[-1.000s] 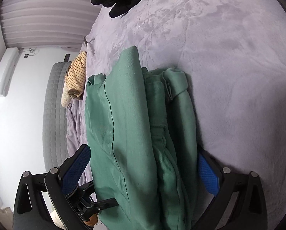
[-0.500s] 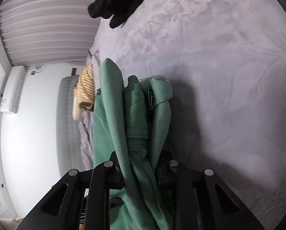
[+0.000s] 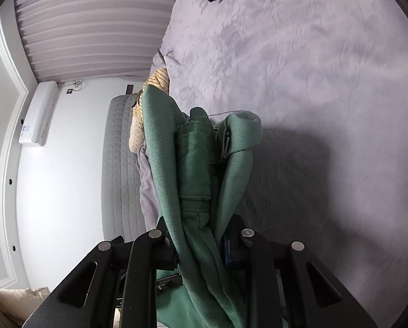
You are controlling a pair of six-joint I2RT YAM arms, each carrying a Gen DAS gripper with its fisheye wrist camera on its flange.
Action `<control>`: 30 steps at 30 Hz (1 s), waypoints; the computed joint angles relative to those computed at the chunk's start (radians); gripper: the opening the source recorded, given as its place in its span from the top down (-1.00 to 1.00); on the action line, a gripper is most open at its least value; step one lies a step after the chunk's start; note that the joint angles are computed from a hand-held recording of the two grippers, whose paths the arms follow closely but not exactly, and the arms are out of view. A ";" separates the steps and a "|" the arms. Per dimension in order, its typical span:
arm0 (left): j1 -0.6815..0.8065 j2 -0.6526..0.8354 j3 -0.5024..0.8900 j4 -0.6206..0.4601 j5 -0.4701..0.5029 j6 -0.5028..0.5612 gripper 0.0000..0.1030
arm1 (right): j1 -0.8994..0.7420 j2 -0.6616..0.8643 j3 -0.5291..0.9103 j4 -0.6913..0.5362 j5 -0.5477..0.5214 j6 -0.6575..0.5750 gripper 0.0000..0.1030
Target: Fold large clothes
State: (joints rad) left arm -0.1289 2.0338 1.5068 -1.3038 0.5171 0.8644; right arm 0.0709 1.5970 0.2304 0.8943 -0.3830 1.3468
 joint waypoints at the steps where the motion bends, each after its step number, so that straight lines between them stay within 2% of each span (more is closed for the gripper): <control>1: 0.050 0.003 -0.002 -0.024 -0.022 0.044 0.18 | 0.081 0.042 -0.001 0.062 0.068 0.058 0.52; 3: 0.151 0.011 0.009 -0.066 -0.066 0.131 0.18 | 0.223 0.135 0.014 0.168 0.182 0.153 0.52; 5: 0.226 0.011 -0.022 -0.049 -0.112 0.182 0.16 | 0.340 0.229 0.054 0.227 0.271 0.205 0.51; 8: 0.283 -0.014 -0.137 0.103 -0.203 0.186 -0.08 | 0.462 0.367 0.124 0.278 0.371 0.299 0.51; 9: 0.293 -0.013 -0.164 0.153 -0.231 0.188 -0.18 | 0.491 0.385 0.139 0.262 0.410 0.324 0.48; 10: 0.303 -0.001 -0.162 0.160 -0.238 0.204 -0.21 | 0.515 0.360 0.151 0.182 0.450 0.344 0.47; 12: 0.310 0.005 -0.119 0.119 -0.223 0.235 -0.21 | 0.526 0.276 0.192 -0.043 0.481 0.372 0.31; 14: 0.354 0.034 -0.015 0.040 -0.194 0.303 -0.21 | 0.537 0.149 0.247 -0.350 0.501 0.354 -0.28; 15: 0.367 0.053 0.043 -0.003 -0.167 0.319 -0.21 | 0.543 0.084 0.294 -0.539 0.515 0.324 -0.33; 16: 0.371 0.061 0.089 -0.028 -0.135 0.314 -0.21 | 0.547 0.043 0.329 -0.666 0.531 0.303 -0.33; 17: 0.355 0.055 0.110 -0.013 -0.108 0.278 -0.21 | 0.559 0.003 0.375 -0.808 0.561 0.284 -0.33; 18: 0.295 0.031 0.094 0.052 -0.086 0.187 -0.21 | 0.555 -0.034 0.397 -0.895 0.578 0.262 -0.33; 19: 0.281 0.031 0.103 0.090 -0.081 0.152 -0.21 | 0.562 -0.054 0.423 -0.958 0.609 0.250 -0.33; 21: 0.244 0.024 0.083 0.178 -0.089 0.078 -0.21 | 0.528 -0.061 0.435 -0.955 0.611 0.192 -0.33; 22: 0.225 0.033 0.079 0.219 -0.096 0.045 -0.21 | 0.496 -0.030 0.453 -0.935 0.574 0.153 -0.32; 23: 0.222 0.054 0.081 0.252 -0.110 0.035 -0.21 | 0.465 0.011 0.481 -0.921 0.531 0.114 -0.08; 24: 0.205 0.054 0.057 0.288 -0.125 0.016 -0.21 | 0.441 0.058 0.500 -0.883 0.482 0.070 0.23; 25: 0.196 0.060 0.063 0.291 -0.126 0.009 -0.21 | 0.441 0.089 0.536 -0.924 0.464 0.046 0.76; 27: 0.179 0.039 0.022 0.312 -0.109 0.002 -0.21 | 0.472 0.096 0.611 -1.064 0.520 -0.007 0.77; 30: 0.159 -0.014 -0.091 0.386 -0.123 0.012 -0.21 | 0.486 0.069 0.554 -1.074 0.540 0.020 0.77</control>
